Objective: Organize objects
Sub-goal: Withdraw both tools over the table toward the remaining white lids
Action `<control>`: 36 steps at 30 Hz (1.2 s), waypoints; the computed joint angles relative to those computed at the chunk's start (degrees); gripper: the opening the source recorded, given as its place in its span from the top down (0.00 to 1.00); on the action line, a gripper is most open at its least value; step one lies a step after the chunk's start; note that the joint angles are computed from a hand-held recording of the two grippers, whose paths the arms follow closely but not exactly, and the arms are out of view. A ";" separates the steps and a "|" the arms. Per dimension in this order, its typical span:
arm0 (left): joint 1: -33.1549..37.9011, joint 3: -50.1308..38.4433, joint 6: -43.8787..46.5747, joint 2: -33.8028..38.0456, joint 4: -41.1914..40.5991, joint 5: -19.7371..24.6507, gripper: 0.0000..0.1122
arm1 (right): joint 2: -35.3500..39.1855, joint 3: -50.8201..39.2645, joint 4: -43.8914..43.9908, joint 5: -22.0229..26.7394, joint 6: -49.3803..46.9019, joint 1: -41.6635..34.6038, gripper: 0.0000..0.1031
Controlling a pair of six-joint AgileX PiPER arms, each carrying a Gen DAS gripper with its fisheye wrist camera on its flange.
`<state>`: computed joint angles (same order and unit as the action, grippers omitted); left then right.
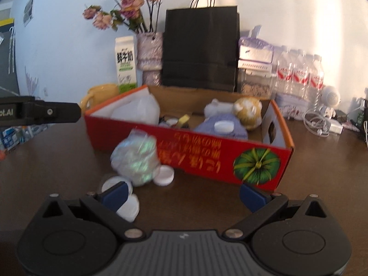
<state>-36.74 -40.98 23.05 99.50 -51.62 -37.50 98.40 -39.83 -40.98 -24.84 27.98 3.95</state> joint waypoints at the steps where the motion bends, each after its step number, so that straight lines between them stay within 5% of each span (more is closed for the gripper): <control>1: -0.06 0.67 -0.03 -0.29 -0.33 -0.06 0.08 | -0.08 0.28 -0.70 0.47 0.39 0.17 0.00; 22: 0.01 8.21 -3.66 -3.25 1.67 -0.16 0.08 | 2.86 -1.59 -8.56 6.02 8.29 3.88 0.00; 36: 1.53 8.79 -6.61 -2.42 4.15 0.19 0.08 | 4.63 -3.56 -5.08 6.24 5.87 5.71 0.00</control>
<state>-35.21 -32.20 16.45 97.09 -47.47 -37.31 103.03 -43.39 -46.06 -18.60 33.85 9.67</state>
